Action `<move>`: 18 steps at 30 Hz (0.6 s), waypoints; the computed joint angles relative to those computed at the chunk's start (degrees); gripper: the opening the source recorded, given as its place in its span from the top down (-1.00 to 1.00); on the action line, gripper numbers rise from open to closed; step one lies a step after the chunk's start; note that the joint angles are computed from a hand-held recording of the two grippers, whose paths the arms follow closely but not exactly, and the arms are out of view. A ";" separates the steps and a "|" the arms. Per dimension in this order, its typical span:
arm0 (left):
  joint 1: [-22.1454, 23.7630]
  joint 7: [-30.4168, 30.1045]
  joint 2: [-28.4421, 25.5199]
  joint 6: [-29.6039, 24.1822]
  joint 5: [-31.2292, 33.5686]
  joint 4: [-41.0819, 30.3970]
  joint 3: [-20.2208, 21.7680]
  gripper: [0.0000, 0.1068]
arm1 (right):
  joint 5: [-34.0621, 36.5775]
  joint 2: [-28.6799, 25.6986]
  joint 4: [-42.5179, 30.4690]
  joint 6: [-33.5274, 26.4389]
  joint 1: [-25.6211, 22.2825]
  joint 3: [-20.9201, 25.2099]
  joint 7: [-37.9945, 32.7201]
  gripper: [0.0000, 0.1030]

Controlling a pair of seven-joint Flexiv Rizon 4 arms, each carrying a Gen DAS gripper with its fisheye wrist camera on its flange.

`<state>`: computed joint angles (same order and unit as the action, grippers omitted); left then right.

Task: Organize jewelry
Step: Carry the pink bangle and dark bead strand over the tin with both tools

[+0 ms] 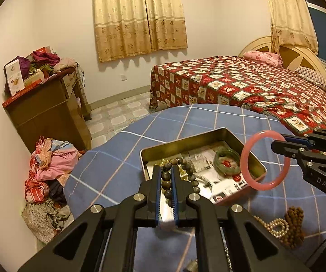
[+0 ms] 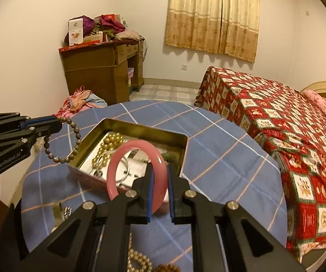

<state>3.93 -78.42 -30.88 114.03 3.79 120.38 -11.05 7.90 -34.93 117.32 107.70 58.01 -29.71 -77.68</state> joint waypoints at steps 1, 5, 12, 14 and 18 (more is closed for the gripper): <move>-0.41 0.23 -0.29 -0.31 -0.27 -0.54 0.33 0.87 | -0.07 -0.29 -0.47 -0.32 -0.06 -0.15 0.09 0.74; -2.61 1.71 -2.00 -1.97 -2.16 -3.34 2.00 0.87 | -1.51 -1.68 -3.12 -2.12 -1.91 0.30 1.37 0.74; -5.64 4.83 -4.97 -5.07 -5.50 -7.47 4.15 0.87 | -5.32 -4.12 -6.70 -4.79 -4.86 1.26 4.92 0.74; -6.15 5.71 -5.85 -6.09 -6.30 -8.59 4.46 0.87 | -6.65 -4.78 -7.67 -5.62 -5.96 1.82 6.09 0.74; -7.22 7.14 -7.49 -7.65 -7.88 -10.47 5.21 0.86 | -10.20 -5.76 -9.79 -7.63 -9.55 4.71 8.17 0.74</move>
<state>-3.28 -71.28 -38.37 106.38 -4.09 109.91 -5.84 -2.29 -40.70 107.53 100.07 48.47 -25.00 -69.51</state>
